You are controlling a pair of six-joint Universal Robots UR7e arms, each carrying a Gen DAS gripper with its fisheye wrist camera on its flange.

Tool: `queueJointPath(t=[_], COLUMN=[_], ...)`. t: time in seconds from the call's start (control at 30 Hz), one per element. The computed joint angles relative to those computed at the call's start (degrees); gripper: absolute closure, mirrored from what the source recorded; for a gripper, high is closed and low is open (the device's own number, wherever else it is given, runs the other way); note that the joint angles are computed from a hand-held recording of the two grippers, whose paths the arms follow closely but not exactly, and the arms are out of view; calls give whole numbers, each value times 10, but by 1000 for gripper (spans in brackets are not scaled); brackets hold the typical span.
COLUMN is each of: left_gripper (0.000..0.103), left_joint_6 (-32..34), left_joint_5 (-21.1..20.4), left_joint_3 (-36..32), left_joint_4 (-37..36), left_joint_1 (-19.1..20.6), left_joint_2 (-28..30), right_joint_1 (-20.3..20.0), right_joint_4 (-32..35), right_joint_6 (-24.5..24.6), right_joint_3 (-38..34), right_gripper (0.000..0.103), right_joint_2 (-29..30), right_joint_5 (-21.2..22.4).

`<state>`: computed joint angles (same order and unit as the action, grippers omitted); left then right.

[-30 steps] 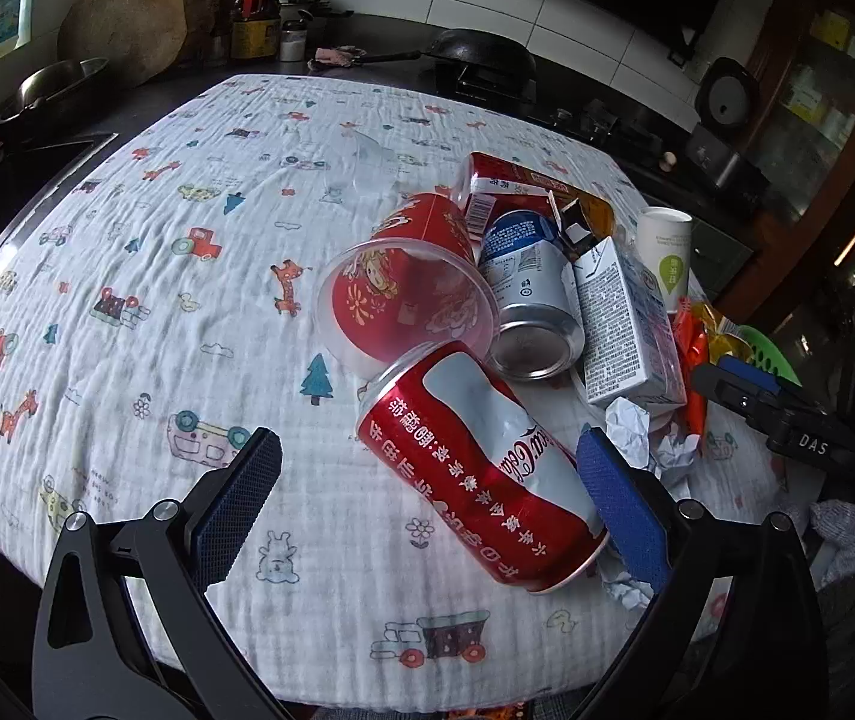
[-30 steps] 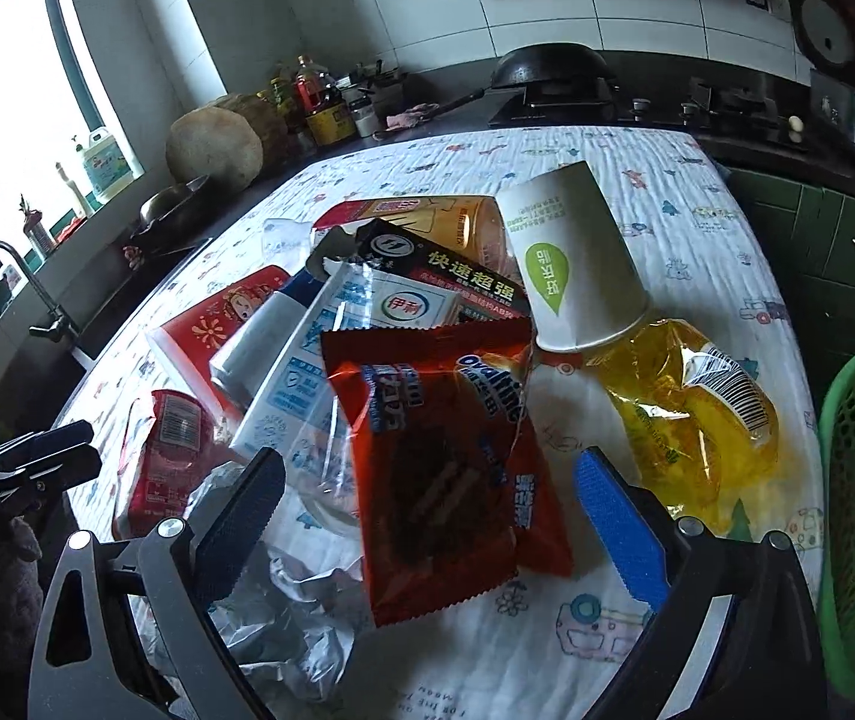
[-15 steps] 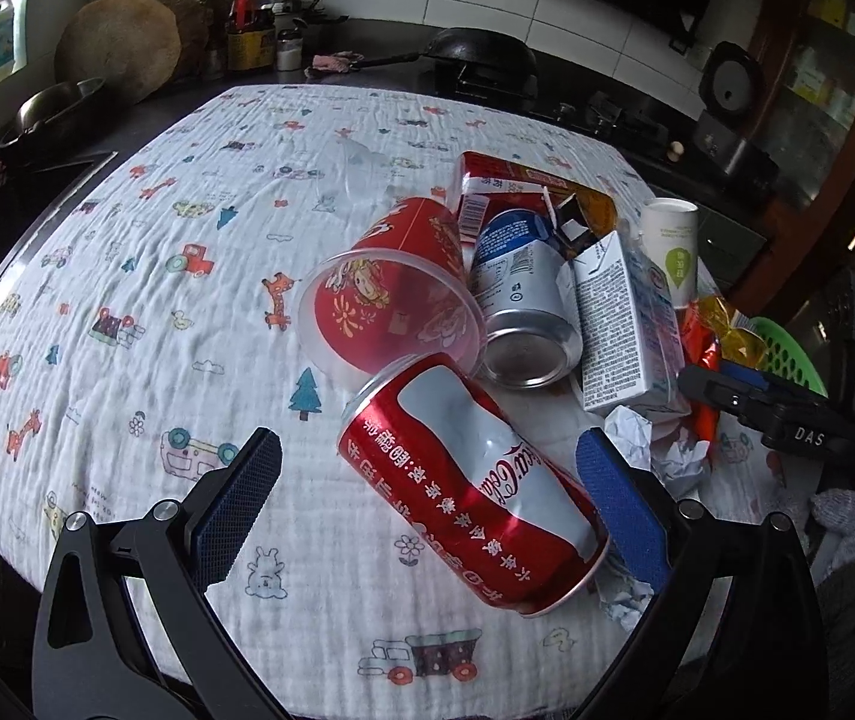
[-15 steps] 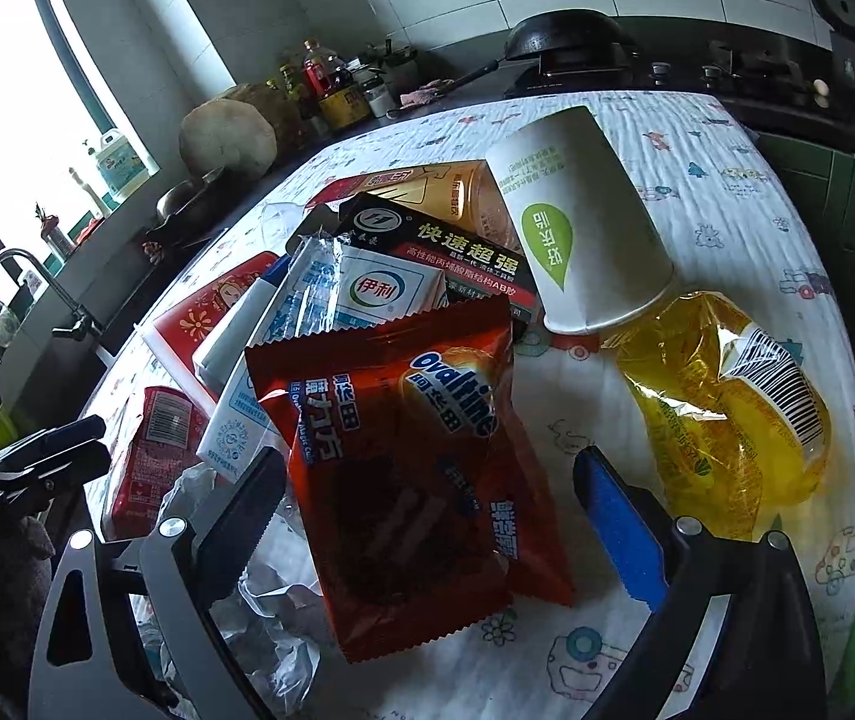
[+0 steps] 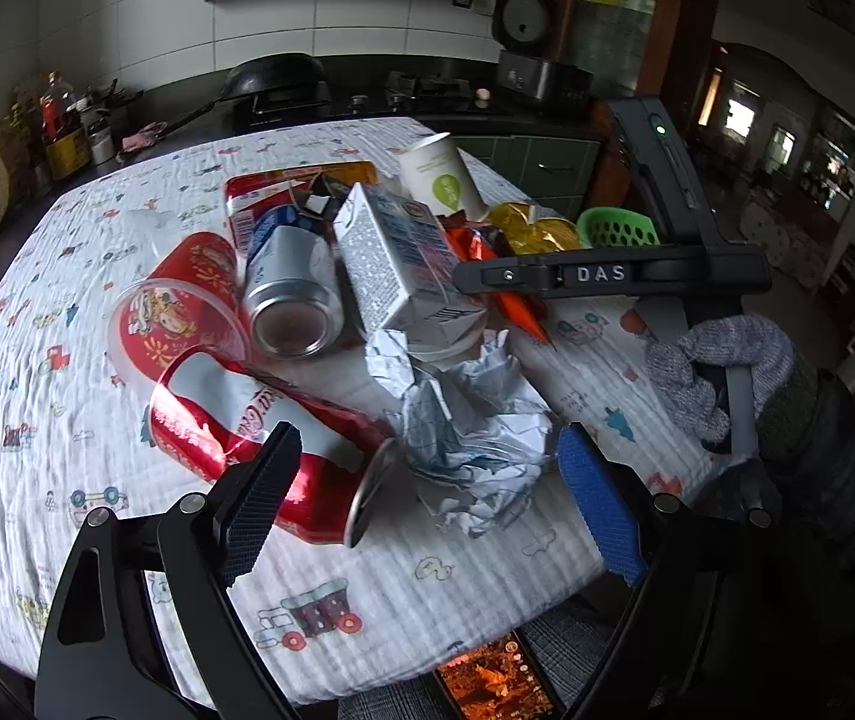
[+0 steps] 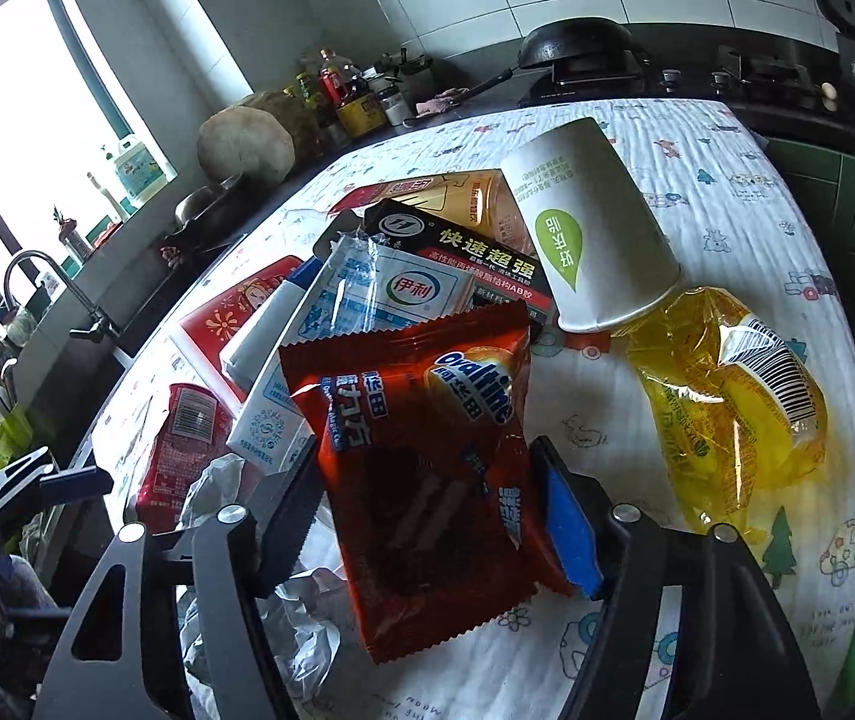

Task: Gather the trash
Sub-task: 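Close the right gripper on the red snack bag and lift it, then carry the red snack bag over the green basket and release it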

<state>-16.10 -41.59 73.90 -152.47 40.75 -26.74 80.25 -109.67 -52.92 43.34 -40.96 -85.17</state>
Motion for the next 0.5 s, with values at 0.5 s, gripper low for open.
queueJointPath(t=[0.5], left_gripper=[39], left_joint_6=[120], left_joint_5=[41], left_joint_3=[-93], left_joint_4=[80], left_joint_1=[-2], left_joint_2=[82], right_joint_1=[-23], right_joint_4=[-58], right_joint_6=[4], right_joint_3=[65], right_gripper=[48], right_joint_2=[-71], right_joint_5=[55])
